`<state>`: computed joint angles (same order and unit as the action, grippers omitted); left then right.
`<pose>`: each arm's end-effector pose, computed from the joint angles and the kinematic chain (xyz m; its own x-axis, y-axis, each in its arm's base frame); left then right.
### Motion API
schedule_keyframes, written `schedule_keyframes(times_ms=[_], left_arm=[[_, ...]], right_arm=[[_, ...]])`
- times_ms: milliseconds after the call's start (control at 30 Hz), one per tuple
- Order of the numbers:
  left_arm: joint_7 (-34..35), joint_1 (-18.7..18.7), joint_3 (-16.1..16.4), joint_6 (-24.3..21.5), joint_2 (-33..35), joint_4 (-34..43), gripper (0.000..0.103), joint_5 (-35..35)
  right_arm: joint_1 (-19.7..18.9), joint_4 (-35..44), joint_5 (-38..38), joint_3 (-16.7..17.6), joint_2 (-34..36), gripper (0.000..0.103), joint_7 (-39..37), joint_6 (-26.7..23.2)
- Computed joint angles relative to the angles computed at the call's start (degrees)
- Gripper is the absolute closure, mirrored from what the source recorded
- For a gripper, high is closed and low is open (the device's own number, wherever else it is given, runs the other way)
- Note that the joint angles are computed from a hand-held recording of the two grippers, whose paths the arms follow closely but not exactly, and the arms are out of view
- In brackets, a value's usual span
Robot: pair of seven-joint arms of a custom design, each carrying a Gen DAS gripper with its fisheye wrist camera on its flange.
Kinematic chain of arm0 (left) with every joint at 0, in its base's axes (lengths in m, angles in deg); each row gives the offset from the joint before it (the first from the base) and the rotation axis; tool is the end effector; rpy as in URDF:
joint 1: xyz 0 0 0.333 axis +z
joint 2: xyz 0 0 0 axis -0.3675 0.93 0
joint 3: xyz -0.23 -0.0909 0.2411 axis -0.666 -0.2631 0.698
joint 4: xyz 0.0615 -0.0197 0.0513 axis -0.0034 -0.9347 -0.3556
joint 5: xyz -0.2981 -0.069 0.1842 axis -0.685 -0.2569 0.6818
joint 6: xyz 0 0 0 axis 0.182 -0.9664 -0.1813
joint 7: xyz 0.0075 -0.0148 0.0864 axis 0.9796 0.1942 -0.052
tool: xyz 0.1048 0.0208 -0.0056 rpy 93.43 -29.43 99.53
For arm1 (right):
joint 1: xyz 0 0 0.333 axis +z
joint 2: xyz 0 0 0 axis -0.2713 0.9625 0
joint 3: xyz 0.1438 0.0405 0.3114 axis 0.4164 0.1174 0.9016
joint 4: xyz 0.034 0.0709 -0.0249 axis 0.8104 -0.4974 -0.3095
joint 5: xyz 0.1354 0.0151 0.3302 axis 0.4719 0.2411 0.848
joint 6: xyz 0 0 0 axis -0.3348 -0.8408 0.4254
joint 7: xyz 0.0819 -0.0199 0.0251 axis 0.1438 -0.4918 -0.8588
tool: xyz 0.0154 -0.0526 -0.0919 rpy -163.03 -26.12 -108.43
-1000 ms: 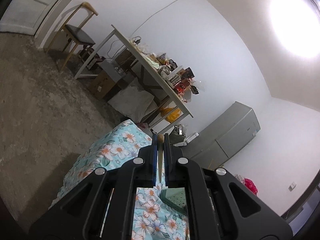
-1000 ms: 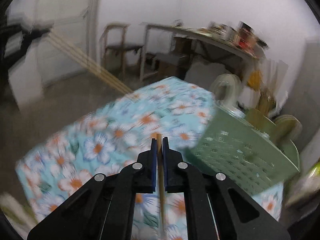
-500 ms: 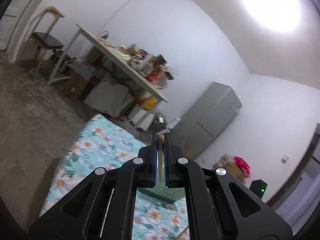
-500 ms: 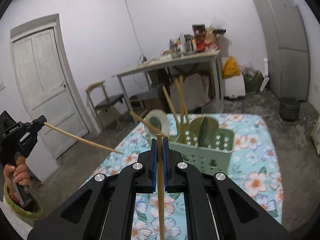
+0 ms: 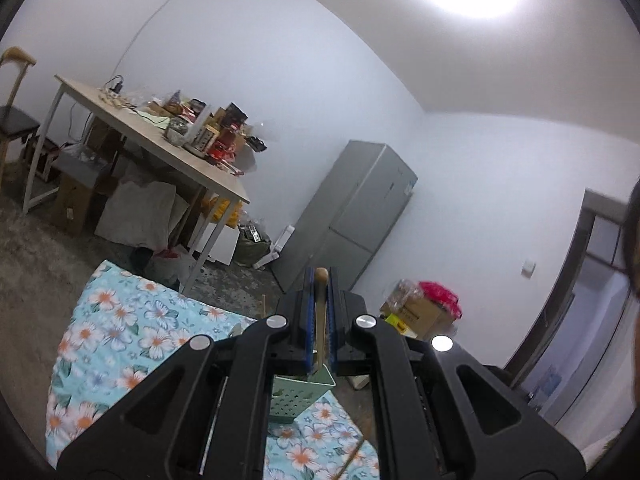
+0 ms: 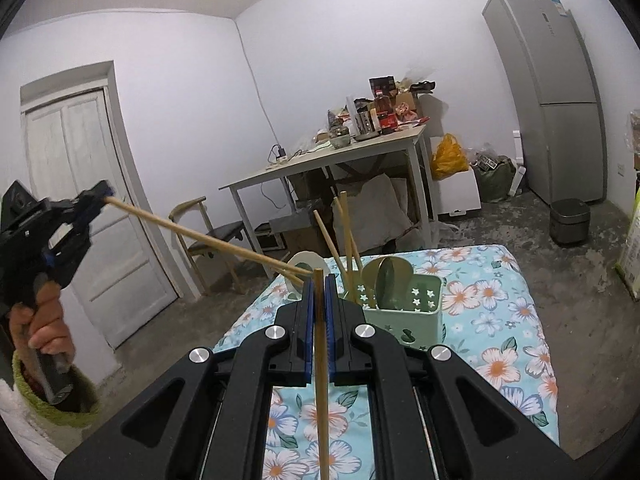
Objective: Organize utensils
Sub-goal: 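Lower the left tool's chopstick into the caddy and open it while the right tool holds its chopstick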
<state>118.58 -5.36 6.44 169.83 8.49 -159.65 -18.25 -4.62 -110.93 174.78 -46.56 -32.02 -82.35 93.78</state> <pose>0.3131 -0.0773 0.6182 0.0135 -0.8529 0.5218 -0.0348 -0.5220 -0.8523 0.5099 0.1112 0.5714 0.7751 -0.5493 -0.3123 -0.4314 -0.0990 -0.8967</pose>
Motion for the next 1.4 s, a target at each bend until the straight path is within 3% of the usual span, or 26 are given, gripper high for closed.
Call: schedule_keyframes(times_ms=[100,133,400,533,700,767,833,1000,1133,1233,1400], left_arm=[[2.2,3.5,-3.6,-1.8,3.0,3.2,0.099,-0.4],[3.4,6.6,-6.6,-3.2,3.8,4.7,0.099,-1.3],[5.3,21.7,-20.6,-10.7,6.6,11.7,0.099,0.1],[3.6,25.3,-23.4,-13.8,9.4,14.4,0.099,3.5],[0.1,23.8,-21.7,-15.0,14.6,16.4,0.098,6.8],[-1.0,22.5,-20.5,-13.9,16.1,16.4,0.087,7.4],[-1.4,23.0,-20.9,-13.4,15.7,16.0,0.066,6.4],[-2.0,24.0,-22.0,-13.4,12.2,14.6,0.042,5.7],[-2.9,22.7,-20.7,-15.6,9.8,13.8,0.029,7.8],[-4.1,19.1,-17.4,-18.1,8.7,12.6,0.021,10.5],[-7.4,15.1,-13.4,-24.1,5.7,9.5,0.015,13.4]], right_arm=[[-0.3,0.4,0.3,-0.2,0.3,0.098,0.0,-0.5],[-0.4,0.5,0.4,-0.3,0.4,0.098,0.0,-0.6],[-0.8,0.8,1.2,-0.1,1.1,0.098,-1.0,-0.6],[-0.8,1.3,0.9,0.2,1.9,0.098,-1.1,-0.4],[-1.0,1.5,0.7,0.2,2.3,0.098,-0.7,-0.6],[-1.1,1.6,0.6,0.2,2.4,0.098,-0.5,-0.7],[-1.2,1.6,0.5,0.2,2.5,0.098,-0.3,-0.7],[-1.3,1.6,0.1,0.3,2.5,0.098,0.4,-0.2],[-1.0,1.4,0.1,0.5,2.4,0.098,1.0,0.1],[-0.8,1.7,-0.2,0.7,2.6,0.098,1.1,0.4],[-0.4,2.8,0.0,1.0,3.0,0.098,1.1,0.4]])
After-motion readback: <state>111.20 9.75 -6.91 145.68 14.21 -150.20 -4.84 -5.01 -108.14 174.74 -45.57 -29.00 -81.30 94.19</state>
